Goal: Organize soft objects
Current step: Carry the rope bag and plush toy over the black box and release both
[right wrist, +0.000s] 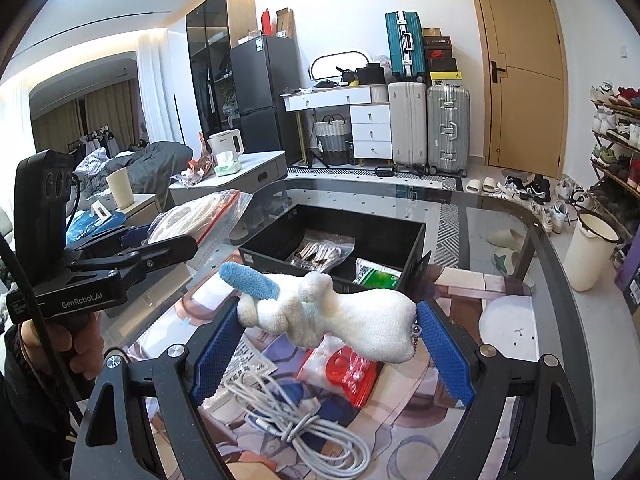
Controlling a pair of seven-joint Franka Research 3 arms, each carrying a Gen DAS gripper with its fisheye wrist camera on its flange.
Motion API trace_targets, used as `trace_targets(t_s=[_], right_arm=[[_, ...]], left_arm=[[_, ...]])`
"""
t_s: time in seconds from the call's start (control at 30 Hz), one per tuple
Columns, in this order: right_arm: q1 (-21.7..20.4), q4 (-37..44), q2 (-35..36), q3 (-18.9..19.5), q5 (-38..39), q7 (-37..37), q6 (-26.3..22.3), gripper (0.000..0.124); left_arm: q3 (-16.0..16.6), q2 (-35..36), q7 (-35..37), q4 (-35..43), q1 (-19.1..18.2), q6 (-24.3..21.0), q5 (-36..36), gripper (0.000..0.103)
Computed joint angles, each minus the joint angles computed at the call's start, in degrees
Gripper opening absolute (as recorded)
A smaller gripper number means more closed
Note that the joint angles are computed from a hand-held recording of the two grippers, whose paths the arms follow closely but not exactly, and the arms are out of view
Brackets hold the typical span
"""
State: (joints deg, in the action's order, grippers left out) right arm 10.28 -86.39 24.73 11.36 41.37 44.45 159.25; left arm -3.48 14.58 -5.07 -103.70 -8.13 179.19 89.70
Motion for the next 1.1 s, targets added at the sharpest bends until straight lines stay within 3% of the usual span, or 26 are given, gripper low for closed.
trace_targets(t_s=[0.17, 0.73, 1.1], right_arm=[[0.53, 2.86, 1.83, -0.48, -1.52, 1.43, -0.37, 0.088], [1.18, 14.40, 9.44, -1.55, -8.40, 7.65, -4.59, 0.088], [2.22, 26.86, 17.43, -2.61, -14.00, 12.73, -10.15, 0.088]], left_arm=[[0.21, 1.13, 2.56, 1.35, -0.17, 0.06, -2.31, 0.062], [4.14, 7.67, 24.82, 7.82, -4.59, -0.20, -24.72, 0.062], [1.52, 12.69, 42.19, 11.99, -3.13, -1.67, -41.56, 0.062]])
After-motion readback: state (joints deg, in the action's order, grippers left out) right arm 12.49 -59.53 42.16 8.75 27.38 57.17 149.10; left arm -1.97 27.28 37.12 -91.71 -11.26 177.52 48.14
